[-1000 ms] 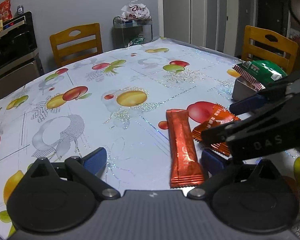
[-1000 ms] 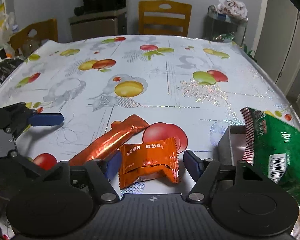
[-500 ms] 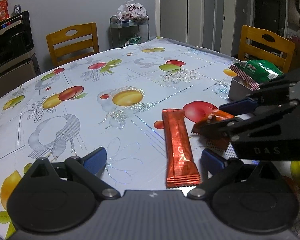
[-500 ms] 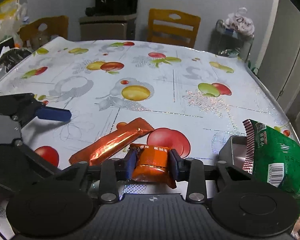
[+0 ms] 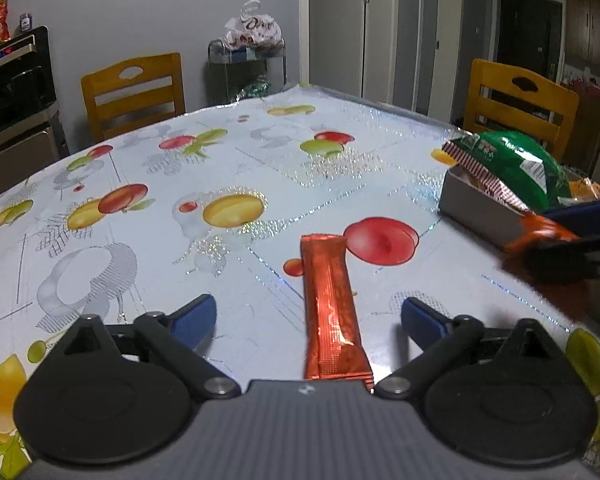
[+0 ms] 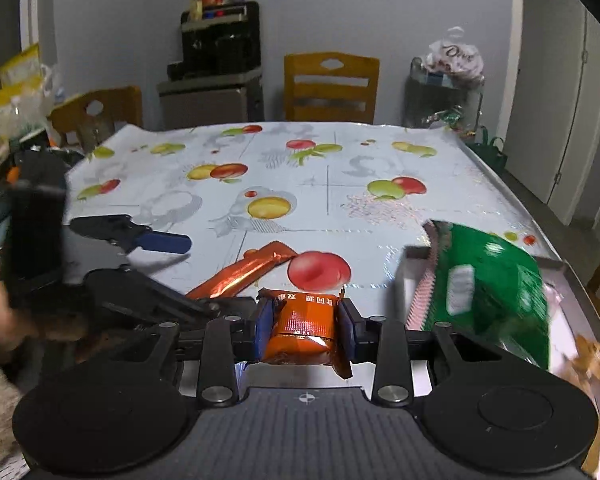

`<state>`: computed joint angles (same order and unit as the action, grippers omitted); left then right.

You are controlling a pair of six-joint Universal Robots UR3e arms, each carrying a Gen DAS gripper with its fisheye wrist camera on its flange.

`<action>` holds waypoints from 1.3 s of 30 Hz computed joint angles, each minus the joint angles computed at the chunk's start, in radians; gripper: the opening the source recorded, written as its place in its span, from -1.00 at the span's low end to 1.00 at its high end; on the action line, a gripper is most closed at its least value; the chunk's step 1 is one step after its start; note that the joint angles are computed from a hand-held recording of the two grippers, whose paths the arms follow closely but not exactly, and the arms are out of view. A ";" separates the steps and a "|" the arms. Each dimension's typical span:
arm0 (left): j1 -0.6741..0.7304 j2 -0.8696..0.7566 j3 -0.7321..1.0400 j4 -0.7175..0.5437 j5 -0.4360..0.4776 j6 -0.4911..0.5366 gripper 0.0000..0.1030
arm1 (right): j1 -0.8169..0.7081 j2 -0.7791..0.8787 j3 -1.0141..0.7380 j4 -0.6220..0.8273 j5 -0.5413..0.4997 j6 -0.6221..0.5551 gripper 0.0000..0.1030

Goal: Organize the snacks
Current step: 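Close the left tool on the long orange bar and lift it, then carry the orange bar and orange packet over the grey tray with both tools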

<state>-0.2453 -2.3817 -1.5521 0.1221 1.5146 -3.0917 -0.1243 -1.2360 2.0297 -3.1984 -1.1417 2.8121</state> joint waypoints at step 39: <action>0.031 0.061 -0.154 0.218 -0.152 0.026 -0.62 | -0.191 -0.302 0.330 -0.031 0.118 -0.086 -0.30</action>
